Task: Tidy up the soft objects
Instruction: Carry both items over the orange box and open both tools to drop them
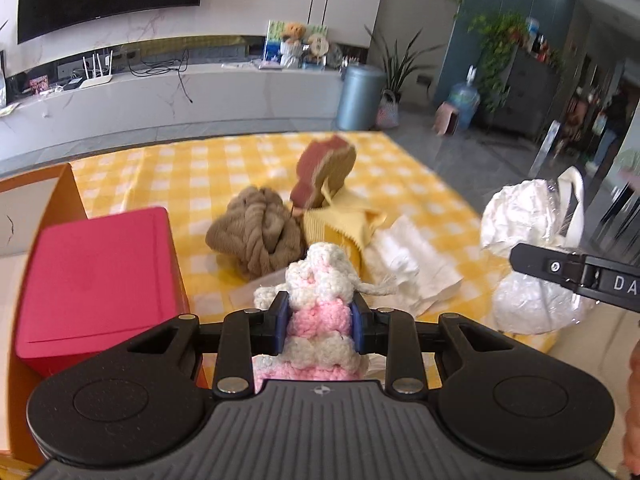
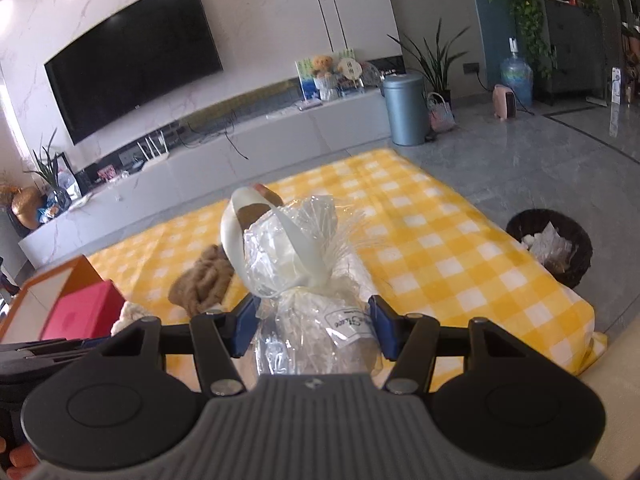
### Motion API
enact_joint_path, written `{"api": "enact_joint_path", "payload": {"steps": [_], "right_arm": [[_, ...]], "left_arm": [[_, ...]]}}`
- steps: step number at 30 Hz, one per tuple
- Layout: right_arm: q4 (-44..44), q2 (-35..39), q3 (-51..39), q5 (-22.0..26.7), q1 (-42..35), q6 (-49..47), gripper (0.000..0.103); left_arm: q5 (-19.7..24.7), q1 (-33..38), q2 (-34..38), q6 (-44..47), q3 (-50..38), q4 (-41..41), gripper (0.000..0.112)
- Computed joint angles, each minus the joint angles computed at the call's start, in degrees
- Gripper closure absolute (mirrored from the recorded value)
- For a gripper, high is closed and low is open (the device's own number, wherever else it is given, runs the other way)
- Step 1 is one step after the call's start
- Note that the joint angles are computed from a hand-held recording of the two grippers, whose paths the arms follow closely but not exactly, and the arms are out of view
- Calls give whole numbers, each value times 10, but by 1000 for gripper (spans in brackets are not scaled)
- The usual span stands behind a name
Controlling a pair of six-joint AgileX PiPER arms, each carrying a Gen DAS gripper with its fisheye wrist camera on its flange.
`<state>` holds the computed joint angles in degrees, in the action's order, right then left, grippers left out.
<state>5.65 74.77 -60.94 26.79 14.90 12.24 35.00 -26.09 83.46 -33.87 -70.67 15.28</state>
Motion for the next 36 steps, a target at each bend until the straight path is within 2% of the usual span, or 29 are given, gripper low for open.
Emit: {"api": "enact_joint_path", "payload": {"steps": [5,9,14,16,21,22,25,29,31,36], "right_arm": [[-8,-27,-37,35,30,40,45],[-39,-35,-73,61,71,94,45],[-93,-17,-133,96,155,173,45],[-109,2,-158,102,199,203,45],[-111,113,-270,128,316,245,45],[-109,142,-299,136,337,248,45],[-81,238,-392,153,388,236,46],[-75,368,-529,198,427,241,46],[-88,419,-582,213,436,259,46],[-118,551,-748,295,439,282,47]], "left_arm": [[-10,71,-76,151,17,-167,78],[9,150,-135,259,28,-274,78],[62,269,-195,341,31,-350,78],[78,308,-215,336,32,-333,78],[62,347,-245,229,62,-176,78],[61,365,-242,233,69,-171,78],[57,435,-231,301,91,-231,78],[9,504,-213,397,137,-307,78],[-1,537,-201,455,147,-351,78],[11,587,-173,521,157,-411,78]]}}
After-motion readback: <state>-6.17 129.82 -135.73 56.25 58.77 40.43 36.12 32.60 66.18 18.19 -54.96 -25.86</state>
